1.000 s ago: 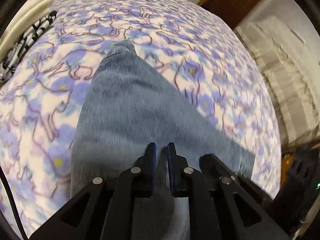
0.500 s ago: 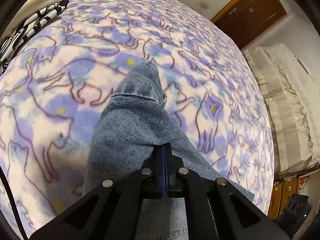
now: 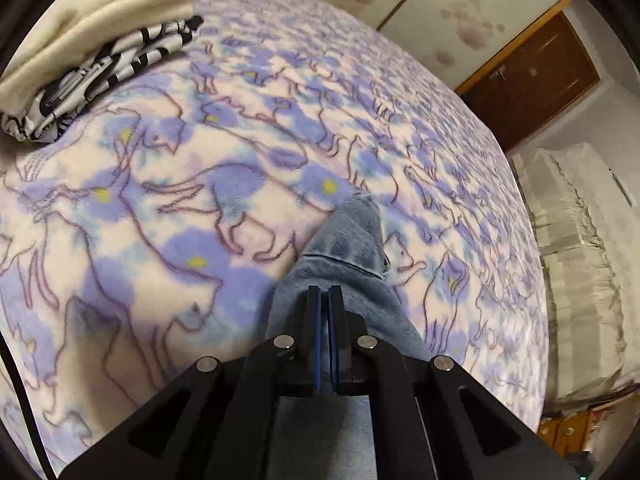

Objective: Fold large clothes

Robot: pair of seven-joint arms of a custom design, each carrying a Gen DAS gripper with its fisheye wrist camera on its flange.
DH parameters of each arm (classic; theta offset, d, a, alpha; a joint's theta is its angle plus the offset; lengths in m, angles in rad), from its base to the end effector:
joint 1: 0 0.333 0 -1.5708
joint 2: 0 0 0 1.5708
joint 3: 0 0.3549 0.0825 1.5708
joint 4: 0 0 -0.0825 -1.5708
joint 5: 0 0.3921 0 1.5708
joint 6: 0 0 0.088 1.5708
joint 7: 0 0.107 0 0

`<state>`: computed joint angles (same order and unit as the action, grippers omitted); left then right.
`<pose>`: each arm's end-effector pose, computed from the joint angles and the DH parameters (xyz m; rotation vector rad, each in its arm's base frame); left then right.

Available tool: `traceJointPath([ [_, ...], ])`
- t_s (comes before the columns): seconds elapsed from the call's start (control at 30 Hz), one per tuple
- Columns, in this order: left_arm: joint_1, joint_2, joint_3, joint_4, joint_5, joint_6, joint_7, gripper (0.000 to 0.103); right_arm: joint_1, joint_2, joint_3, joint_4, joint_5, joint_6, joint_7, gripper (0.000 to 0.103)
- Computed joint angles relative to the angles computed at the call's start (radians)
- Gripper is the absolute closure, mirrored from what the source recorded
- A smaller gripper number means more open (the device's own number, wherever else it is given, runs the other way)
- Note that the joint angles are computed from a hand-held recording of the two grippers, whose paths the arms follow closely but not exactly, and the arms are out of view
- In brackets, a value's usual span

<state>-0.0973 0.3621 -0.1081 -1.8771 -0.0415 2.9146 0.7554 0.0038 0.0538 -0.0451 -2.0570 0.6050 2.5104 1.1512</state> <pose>0.6846 -0.1313 0.4301 -2.5631 1.2432 -0.9879 0.6015 -0.0289 0.4866 -1.7690 1.8484 -0.1227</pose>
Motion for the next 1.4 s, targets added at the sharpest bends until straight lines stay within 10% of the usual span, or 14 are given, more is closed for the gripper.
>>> traceJointPath([
  [0.3, 0.036, -0.044, -0.016, 0.012, 0.005, -0.159, 0.082, 0.094, -0.012, -0.003, -0.014, 0.02, -0.071, 0.001, 0.129, 0.103],
  [0.63, 0.034, -0.182, -0.027, -0.116, -0.008, -0.23, 0.128, 0.054, -0.094, -0.001, -0.055, 0.077, 0.009, -0.259, 0.156, 0.098],
  [0.77, 0.062, -0.256, -0.064, -0.212, -0.175, -0.201, 0.261, 0.029, -0.136, -0.015, -0.081, 0.058, 0.108, -0.4, 0.162, 0.065],
  [0.93, 0.055, -0.342, -0.068, -0.294, -0.396, -0.269, 0.472, 0.021, -0.173, -0.018, -0.101, 0.045, 0.17, -0.538, 0.114, 0.058],
  [1.4, 0.013, -0.358, -0.04, -0.326, -0.474, -0.485, 0.611, 0.012, -0.192, 0.033, -0.085, 0.065, 0.155, -0.731, -0.171, 0.031],
])
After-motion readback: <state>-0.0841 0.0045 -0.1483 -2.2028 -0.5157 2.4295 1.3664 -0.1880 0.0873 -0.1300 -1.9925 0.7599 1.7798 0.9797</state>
